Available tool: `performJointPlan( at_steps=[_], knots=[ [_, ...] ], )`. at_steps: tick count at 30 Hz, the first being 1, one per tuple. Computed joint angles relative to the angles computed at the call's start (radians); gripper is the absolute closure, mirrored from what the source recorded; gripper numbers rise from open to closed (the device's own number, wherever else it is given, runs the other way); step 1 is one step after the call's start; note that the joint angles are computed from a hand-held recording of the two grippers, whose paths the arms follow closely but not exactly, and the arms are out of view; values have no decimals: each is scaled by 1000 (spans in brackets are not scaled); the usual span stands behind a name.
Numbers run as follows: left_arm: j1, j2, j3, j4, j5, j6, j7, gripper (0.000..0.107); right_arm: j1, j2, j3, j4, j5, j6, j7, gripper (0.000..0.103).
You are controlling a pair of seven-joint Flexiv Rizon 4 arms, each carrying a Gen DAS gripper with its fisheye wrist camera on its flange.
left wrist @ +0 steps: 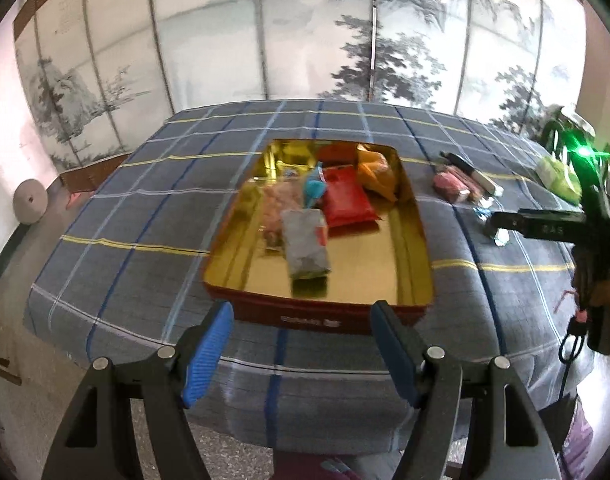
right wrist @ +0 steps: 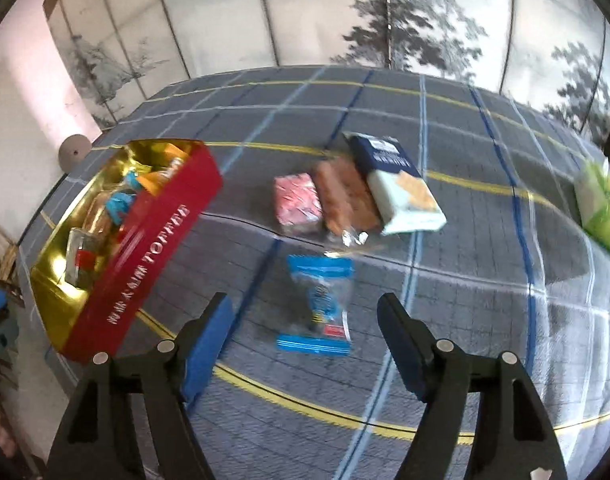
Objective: Organize snacks
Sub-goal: 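Grasp the blue candy packet on the cloth with the right gripper, then grasp the pink packet with the left gripper while the right gripper holds the blue candy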
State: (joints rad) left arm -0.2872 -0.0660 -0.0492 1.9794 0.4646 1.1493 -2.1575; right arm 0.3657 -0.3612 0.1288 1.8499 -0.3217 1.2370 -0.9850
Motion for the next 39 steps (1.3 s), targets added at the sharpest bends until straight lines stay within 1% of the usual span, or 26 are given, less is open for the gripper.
performJointPlan(
  at_steps=[3, 5, 6, 7, 8, 9, 11, 13, 15, 16, 17, 19, 21, 24, 27, 30, 31, 32, 36, 39],
  knots=[
    [-5, -1, -4, -11, 13, -19, -5, 34, -2, -25, 0, -19, 1, -3, -12, 34],
    [-7, -3, -5, -19, 16, -31, -5, 34, -17, -38, 21, -30, 32, -12, -41, 42],
    [-8, -3, -6, -23, 17, -37, -6, 34, -14, -47, 18, -38, 33, -30, -43, 49],
    [-9, -6, -7, -31, 23, -45, -8, 34, 2, -45, -8, -23, -10, -17, -12, 64],
    [-12, -8, -8, -40, 33, -53, -11, 34, -4, -45, -1, -25, 12, -13, -35, 76],
    [-16, -11, -10, -55, 51, -66, -18, 34, -18, -43, 13, -22, 30, -2, -51, 77],
    [-27, -20, -15, -90, 84, -98, -25, 34, -1, -12, -29, 21, -21, 27, -35, 78],
    [-26, -29, -23, -105, 38, -85, 34, 34, -22, 12, -31, 47, -22, 39, -44, 78],
    [-29, -42, -27, -125, -1, -69, 75, 34, -17, 53, -99, 101, -103, 43, 10, 78],
    [-32, -53, -32, -142, -25, -68, 99, 34, -26, 66, -114, 118, -129, 42, 33, 78],
    [-31, -66, -38, -155, -68, -63, 142, 34, -42, 84, -129, 140, -149, 47, 58, 78],
    [-24, -102, -62, -187, -203, -67, 263, 34, -63, 116, -179, 187, -248, 57, 137, 78],
    [-30, -146, -73, -237, -293, -86, 329, 34, -86, 136, -217, 221, -356, 54, 202, 78],
    [-44, -238, -89, -354, -405, -154, 399, 34, -145, 140, -212, 247, -394, 69, 231, 78],
    [-76, -350, -78, -509, -450, -242, 409, 34, -193, 134, -192, 269, -405, 110, 240, 78],
    [-110, -471, -52, -693, -465, -364, 396, 34, -210, 132, -208, 303, -455, 198, 288, 78],
    [-110, -516, -55, -754, -487, -405, 401, 34, -215, 130, -206, 306, -452, 209, 286, 78],
    [-112, -554, -53, -810, -503, -444, 399, 34, -234, 124, -178, 301, -399, 214, 250, 78],
    [-122, -705, -35, -1034, -550, -600, 365, 34, -271, 108, -117, 283, -238, 237, 136, 77],
    [-131, -794, -18, -1169, -560, -694, 334, 34, -279, 104, -91, 275, -145, 243, 60, 75]
  ],
)
